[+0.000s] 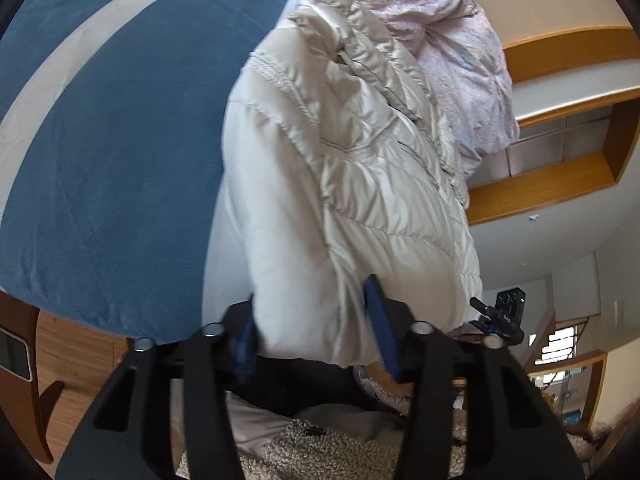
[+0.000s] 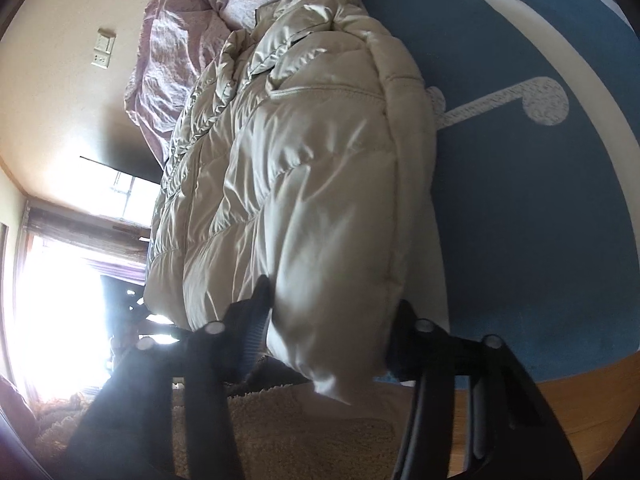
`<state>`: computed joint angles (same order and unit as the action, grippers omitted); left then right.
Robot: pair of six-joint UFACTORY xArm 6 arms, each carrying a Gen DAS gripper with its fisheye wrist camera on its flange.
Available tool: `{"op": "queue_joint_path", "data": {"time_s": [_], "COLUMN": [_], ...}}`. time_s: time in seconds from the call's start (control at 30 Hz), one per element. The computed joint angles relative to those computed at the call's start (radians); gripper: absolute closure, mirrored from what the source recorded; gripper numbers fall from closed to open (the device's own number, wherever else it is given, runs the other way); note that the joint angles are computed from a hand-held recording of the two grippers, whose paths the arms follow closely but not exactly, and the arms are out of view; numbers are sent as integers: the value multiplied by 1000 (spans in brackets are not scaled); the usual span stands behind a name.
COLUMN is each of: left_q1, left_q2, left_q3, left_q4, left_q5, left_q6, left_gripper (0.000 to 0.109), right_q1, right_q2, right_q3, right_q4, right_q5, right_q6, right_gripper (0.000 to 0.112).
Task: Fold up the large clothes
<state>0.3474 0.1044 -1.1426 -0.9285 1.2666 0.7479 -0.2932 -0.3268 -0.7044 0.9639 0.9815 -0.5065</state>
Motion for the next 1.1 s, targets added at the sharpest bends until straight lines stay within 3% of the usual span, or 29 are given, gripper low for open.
{"op": "queue_joint_path", "data": {"time_s": [0.17, 0.27, 0.4, 0.63, 0.93, 1.1], "left_q1": [-9, -23, -29, -39, -57, -92], "left_q2": [-33, -77, -112, -119, -72, -3], "left_q3": [23, 43, 35, -36, -129, -251], "left_q4": [4, -13, -75, -226, -293, -330], "left_q5": [-56, -109, -147, -190, -208, -251], "left_q6": [19, 48, 84, 133, 109, 95], "left_gripper": [91, 95, 97, 97, 97, 97], "right_q1": [0, 17, 60, 176, 254, 284], "right_q2": [-32, -62, -111, -180, -94, 14], "right_q3": [23, 31, 33, 14, -85, -216], "right_q4": [14, 5, 13, 44, 97, 136], "right_q5": [-36, -81, -181, -465, -664, -761], "right_q6": [0, 0, -12, -37, -29, -48], "right_gripper": [86, 93, 96, 97, 97, 97]}}
